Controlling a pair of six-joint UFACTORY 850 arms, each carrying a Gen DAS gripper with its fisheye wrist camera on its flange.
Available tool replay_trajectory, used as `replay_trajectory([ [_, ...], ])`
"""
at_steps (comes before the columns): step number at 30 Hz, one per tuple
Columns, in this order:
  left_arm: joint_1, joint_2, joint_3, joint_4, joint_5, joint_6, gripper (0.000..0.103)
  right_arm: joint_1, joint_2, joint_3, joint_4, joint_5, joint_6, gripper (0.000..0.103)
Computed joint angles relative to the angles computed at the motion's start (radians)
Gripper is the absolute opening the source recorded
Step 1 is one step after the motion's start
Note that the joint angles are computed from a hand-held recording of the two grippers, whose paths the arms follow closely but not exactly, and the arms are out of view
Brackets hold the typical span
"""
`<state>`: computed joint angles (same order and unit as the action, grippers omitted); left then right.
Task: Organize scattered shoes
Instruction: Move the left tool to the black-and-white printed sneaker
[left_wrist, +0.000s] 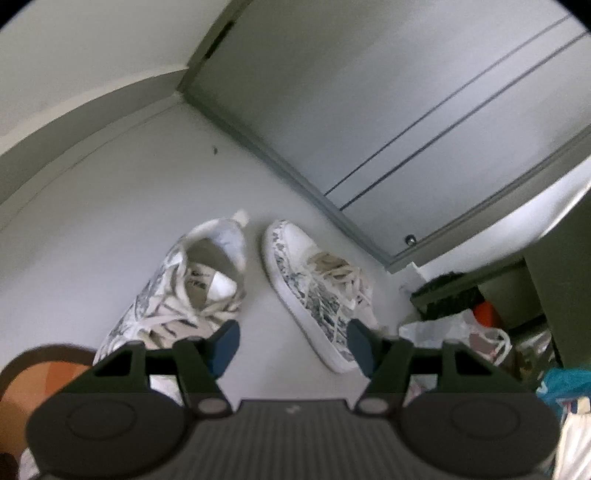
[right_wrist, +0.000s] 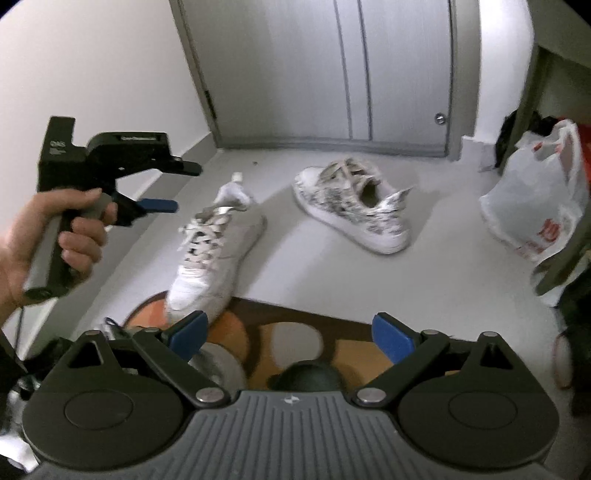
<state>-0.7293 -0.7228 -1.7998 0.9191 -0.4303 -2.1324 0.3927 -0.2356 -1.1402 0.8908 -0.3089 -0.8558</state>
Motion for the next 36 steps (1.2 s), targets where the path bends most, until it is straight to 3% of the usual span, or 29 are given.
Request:
replay_trajectory([
  [8,0.002,-0.092,-0.125,-0.09,0.025,0.18,0.066,-0.031,-0.022,-0.002,-0.034,0.014,0.035,0.098],
  [14,0.003,-0.148,-0.19,-0.205,0.046,0.344,0.066,-0.054,-0.024,0.025,-0.112,0.083,0.128,0.098],
  [16,0.003,-0.158,-0.197,-0.198,0.052,0.33,0.066,-0.062,-0.027,0.029,-0.095,0.101,0.129,0.098],
  [21,-0.002,-0.175,-0.243,-0.232,0.019,0.396,0.065,-0.076,-0.017,0.052,0.122,0.14,-0.025,0.098],
  [27,0.0,-0.191,-0.291,-0.261,0.016,0.431,0.065,-0.088,-0.013,0.063,0.41,0.083,-0.309,0.098],
  [32,0.004,-0.249,-0.394,-0.325,-0.028,0.516,0.065,-0.096,-0.013,0.065,0.491,0.072,-0.406,0.098],
  [36,0.012,-0.36,-0.586,-0.454,-0.109,0.678,0.065,-0.09,-0.011,0.069,0.478,0.074,-0.41,0.098],
])
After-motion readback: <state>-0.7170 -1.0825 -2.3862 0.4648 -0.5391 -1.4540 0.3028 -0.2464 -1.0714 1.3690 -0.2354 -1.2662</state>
